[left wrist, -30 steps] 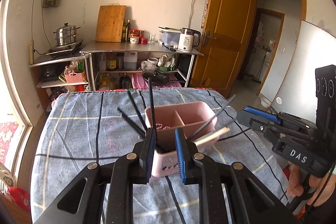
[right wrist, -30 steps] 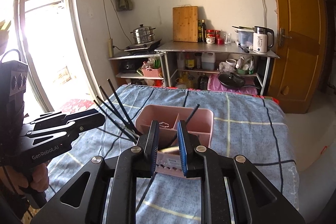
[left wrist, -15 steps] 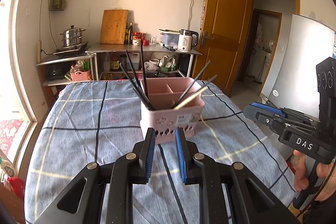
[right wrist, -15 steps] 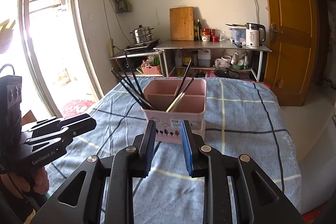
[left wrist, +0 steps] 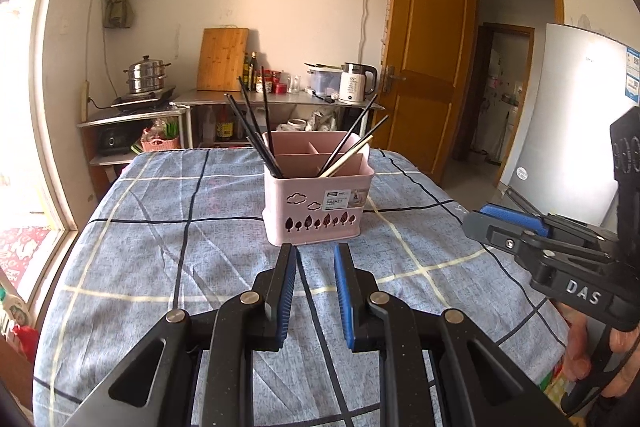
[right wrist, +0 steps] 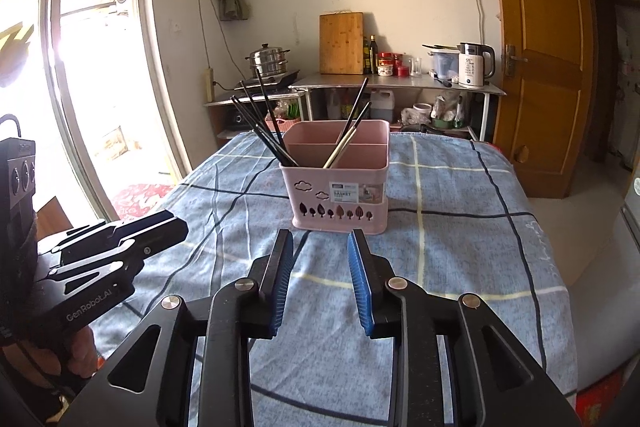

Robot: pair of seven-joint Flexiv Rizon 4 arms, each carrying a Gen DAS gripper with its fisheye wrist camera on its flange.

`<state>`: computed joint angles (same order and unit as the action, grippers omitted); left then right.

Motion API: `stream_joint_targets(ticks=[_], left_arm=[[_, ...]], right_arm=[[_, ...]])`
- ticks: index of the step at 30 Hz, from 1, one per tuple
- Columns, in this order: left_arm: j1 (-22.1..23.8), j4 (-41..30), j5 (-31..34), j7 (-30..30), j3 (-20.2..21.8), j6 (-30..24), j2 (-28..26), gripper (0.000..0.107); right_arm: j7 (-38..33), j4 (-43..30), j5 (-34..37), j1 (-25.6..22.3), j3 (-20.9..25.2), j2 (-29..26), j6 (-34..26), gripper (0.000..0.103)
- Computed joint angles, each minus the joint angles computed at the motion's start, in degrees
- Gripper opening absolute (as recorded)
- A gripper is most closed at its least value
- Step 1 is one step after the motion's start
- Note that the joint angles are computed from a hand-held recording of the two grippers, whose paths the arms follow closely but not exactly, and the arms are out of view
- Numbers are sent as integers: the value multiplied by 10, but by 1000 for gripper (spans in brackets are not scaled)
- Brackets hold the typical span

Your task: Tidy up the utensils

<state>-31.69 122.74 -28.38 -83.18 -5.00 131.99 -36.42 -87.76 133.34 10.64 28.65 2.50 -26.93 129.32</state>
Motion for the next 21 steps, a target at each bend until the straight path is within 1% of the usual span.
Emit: stream_joint_targets(ticks=[6,21], left_arm=[[-6,8,-7,-5,1,10,-3,19],[-12,2,-16,6,2,7,-8,19]], right_arm=[[-11,5,14,12,-2,-4,10,30],[-5,5,8,5,4,-7,12,30]])
